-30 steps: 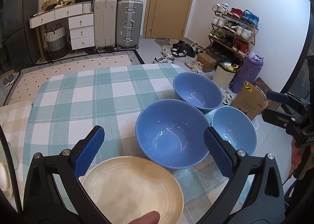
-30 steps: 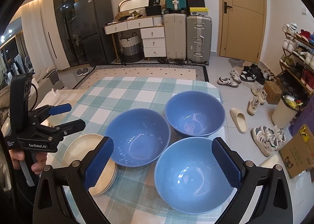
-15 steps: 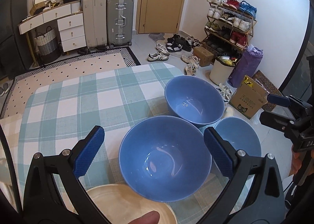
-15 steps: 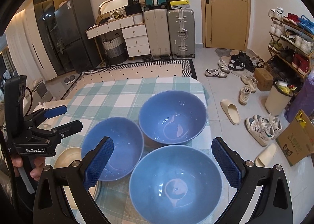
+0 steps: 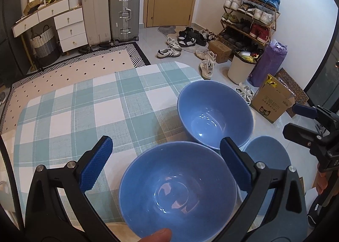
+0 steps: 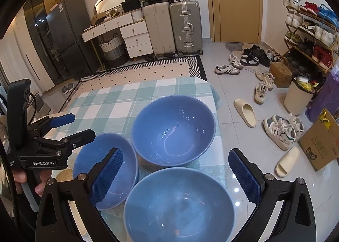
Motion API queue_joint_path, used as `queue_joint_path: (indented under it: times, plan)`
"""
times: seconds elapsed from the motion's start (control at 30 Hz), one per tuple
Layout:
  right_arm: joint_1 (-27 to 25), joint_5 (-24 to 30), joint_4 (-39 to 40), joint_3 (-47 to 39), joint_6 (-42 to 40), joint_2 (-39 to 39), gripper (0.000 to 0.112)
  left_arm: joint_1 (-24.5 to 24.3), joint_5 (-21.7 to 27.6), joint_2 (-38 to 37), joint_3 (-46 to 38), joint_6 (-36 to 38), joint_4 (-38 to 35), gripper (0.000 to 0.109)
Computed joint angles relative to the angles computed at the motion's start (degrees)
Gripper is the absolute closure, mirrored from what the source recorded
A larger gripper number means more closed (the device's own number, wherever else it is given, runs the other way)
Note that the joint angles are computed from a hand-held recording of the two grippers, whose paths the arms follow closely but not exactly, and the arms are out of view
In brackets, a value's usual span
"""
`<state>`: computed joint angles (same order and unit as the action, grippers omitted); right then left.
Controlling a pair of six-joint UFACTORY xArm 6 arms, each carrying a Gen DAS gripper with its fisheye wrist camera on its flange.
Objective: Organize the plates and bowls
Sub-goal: 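Move both tools toward the rim of a large blue bowl, then close the left tool on the blue bowl rim while the right tool grips it too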
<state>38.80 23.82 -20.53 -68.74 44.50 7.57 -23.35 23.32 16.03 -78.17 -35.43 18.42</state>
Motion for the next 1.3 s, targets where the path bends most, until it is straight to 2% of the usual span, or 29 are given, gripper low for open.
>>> queue_joint_path:
  times: [0.67, 0.97, 1.17, 1.3]
  plan:
    - [-3.37, 1.57, 8.27, -8.22, -7.40, 10.13, 0.011, 1.31, 6.98, 15.83, -18.13, 8.71, -7.91, 0.008]
    - [-4.41, 3.14, 10.58, -11.31, -9.97, 13.69, 0.011, 1.43, 11.66, 22.07, -27.03, 11.39, -10.54, 0.008]
    - [-4.95, 3.93, 13.99, -12.99, -13.10, 15.87, 0.017, 1.41, 14.35, 25.60, -32.24, 13.17, -12.49, 0.010]
    - [-5.21, 4.45, 15.86, -13.64, -15.06, 16.72, 0.027, 1.25, 16.41, 28.21, -36.09, 14.87, -13.63, 0.015]
